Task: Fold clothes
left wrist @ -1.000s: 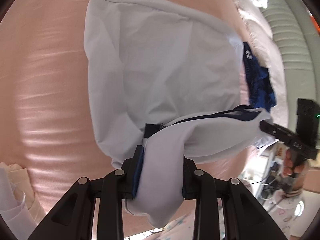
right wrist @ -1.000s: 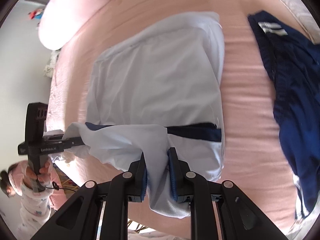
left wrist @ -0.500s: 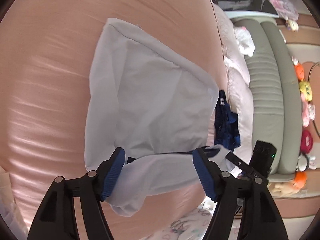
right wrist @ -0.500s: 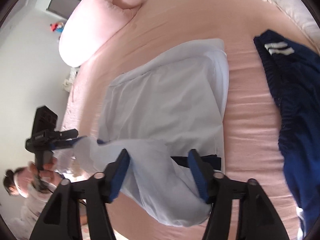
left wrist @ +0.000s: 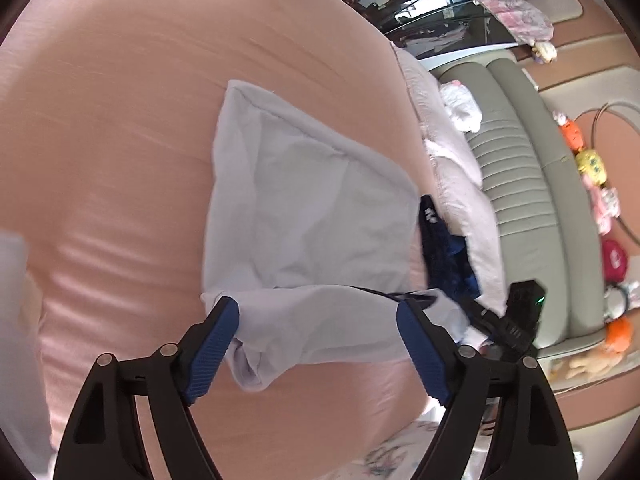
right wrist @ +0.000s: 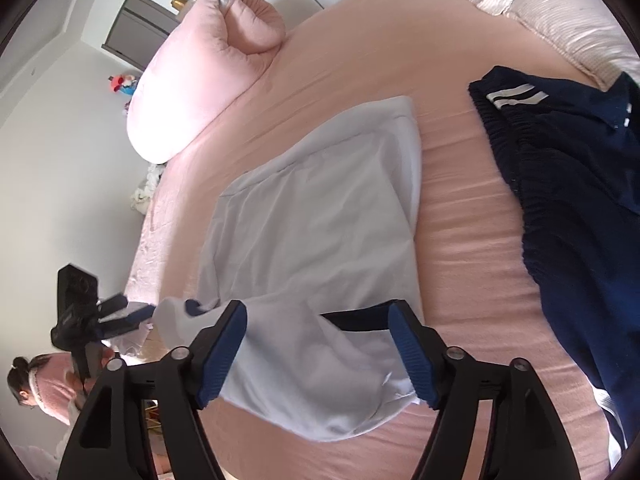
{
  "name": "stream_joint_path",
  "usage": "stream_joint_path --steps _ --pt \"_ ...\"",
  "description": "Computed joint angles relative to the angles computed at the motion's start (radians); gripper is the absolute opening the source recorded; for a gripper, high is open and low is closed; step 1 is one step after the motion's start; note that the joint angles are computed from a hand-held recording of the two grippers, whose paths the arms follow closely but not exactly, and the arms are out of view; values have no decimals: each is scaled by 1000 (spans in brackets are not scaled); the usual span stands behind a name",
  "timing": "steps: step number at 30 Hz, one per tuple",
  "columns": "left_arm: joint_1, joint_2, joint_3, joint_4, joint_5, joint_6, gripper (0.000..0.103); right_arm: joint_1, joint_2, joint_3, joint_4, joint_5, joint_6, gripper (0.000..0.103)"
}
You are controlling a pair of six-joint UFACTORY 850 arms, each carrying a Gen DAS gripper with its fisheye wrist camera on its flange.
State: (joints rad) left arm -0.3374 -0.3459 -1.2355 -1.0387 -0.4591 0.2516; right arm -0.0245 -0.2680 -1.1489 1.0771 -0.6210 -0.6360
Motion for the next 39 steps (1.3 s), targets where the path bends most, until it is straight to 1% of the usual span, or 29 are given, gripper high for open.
stream_joint_path --steps 2,4,7,9,10,14,16,17,20,23,26,29,33,35,37,39 --pt "-23 26 35 51 22 -27 81 7 9 10 -34 29 24 74" --pt "-53 47 61 180 33 -119 81 16 15 19 -48 49 15 74" --pt "-94 79 104 335 26 -208 81 36 11 9 -136 59 77 74" --pt "-110 98 135 374 23 -230 81 36 36 30 -154 54 77 74" --pt "-119 107 147 416 22 -256 81 37 48 39 -165 52 79 74" --pt "-147 131 177 595 21 -402 81 57 112 91 -235 97 129 74" --pt "-156 141 188 661 23 -454 81 79 150 117 -323 132 203 74" --pt "-159 148 192 667 24 -458 81 91 170 131 -369 142 236 74" --pt "-171 161 197 708 21 -486 81 140 227 172 -507 157 327 74" --pt "-199 174 195 822 21 -583 81 187 264 199 -614 154 405 74" --pt "-227 174 183 944 14 -676 81 242 300 229 -744 165 520 74" --pt "-265 161 165 1112 -18 -780 81 303 322 248 -932 169 687 74" --pt "-327 137 142 1382 -89 -939 81 404 340 263 -1264 144 968 74" --pt "-354 127 138 1492 -120 -997 81 459 340 265 -1434 112 1104 74" --pt "-376 117 134 1576 -147 -1029 81 525 335 271 -1617 60 1231 74" --pt "-407 102 127 1693 -190 -1068 81 582 320 272 -1764 2 1307 74"
